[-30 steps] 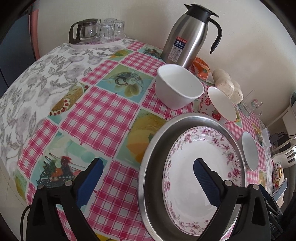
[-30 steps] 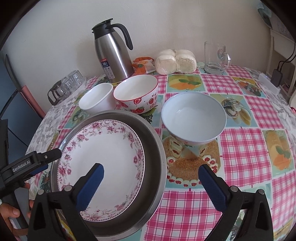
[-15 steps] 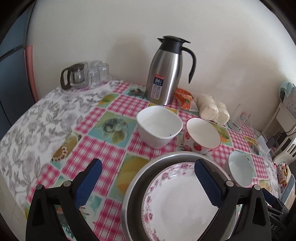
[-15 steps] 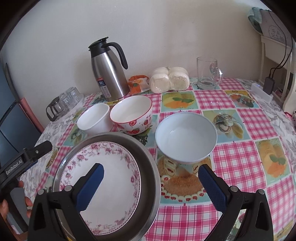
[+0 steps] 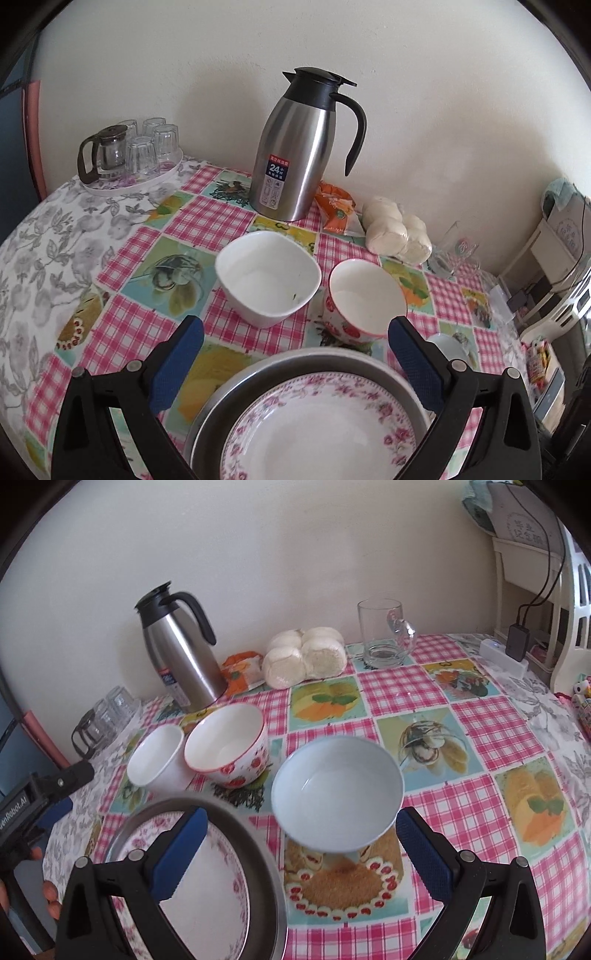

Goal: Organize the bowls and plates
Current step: 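Move both grippers to the red-rimmed bowl rim and close on it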

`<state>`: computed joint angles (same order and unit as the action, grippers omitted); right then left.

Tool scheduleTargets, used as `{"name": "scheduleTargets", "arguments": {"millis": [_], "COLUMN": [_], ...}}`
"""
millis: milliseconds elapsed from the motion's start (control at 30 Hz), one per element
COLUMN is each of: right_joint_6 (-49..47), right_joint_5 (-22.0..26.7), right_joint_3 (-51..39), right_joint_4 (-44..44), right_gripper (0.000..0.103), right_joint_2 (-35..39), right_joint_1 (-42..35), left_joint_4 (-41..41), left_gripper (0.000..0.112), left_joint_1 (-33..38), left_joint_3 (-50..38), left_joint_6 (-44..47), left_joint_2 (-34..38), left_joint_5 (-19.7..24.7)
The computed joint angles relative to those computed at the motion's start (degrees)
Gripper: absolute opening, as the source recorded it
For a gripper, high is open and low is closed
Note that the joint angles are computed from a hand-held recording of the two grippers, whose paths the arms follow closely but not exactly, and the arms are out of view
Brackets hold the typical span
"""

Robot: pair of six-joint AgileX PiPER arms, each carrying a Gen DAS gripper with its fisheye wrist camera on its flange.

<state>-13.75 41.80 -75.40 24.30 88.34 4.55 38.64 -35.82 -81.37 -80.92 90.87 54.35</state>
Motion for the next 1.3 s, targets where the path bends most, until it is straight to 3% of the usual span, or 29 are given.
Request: {"name": "scheduleTargets", "arguments": {"millis": [133, 333, 433, 500, 633, 767, 933, 1000, 1067, 1133, 1300], "right_joint_6": [0.86, 2.73, 3.97, 4.39, 5.93, 7.21, 7.37, 8.54, 9.67, 10.21, 10.89], "right_joint_5": [1.94, 6.29, 9.59, 11.32, 13.6, 14.5, 16.85, 18.08, 19.56, 20.71, 23.83], "right_joint_3": [-5.1, -14.03, -18.96, -21.7, -26.13, -30.3, -36.5, -39.64, -42.77, -45.31, -50.87], "right_joint_4": [0.59, -0.24, -0.09, 0.14, -0.12, -1.74, -5.2, -8.31, -9.59, -9.15, -8.97], "right_gripper": [0.103, 0.103, 0.103, 0.103, 0.103, 0.103, 0.103, 0.103, 0.103, 0.102, 0.09], "right_joint_2": [3.34, 8.86, 12.24, 14.22, 17.46, 20.19, 23.57, 25.27, 27.27, 29.07, 32.94], "right_joint_1": [-0.25, 0.32, 0.34, 0.22, 0.26, 1.38, 3.72, 4.87, 5.24, 5.06, 5.14], "left_joint_4": [-2.86, 1.03, -5.89, -5.93, -6.29, -12.43, -18.73, -22.03, -24.62, -26.73, -31.04], "left_gripper": [0.1, 0.102, 0.102, 0.102, 0.102, 0.102, 0.102, 0.101, 0.097, 0.085, 0.072], "left_joint_1": [3.92, 5.86, 8.28, 8.59, 8.63, 9.79, 10.42, 11.22, 11.74, 12.02, 12.93], "left_joint_3": [1.46, 3.03, 2.37, 2.08, -0.1, -3.05, -9.56, -10.35, -11.23, -12.06, -14.0], "left_joint_6": [0.84, -2.54, 4.75, 5.25, 8.02, 14.53, 21.46, 23.89, 25.42, 26.88, 28.81], "left_joint_2": [-0.74, -0.87, -0.24, 0.19, 1.67, 3.62, 8.03, 9.03, 10.0, 10.88, 13.67], "left_joint_5": [-7.24, -10.89, -14.49, -15.71, -16.12, -16.49, -11.06, -11.43, -11.41, -11.29, -10.79]}}
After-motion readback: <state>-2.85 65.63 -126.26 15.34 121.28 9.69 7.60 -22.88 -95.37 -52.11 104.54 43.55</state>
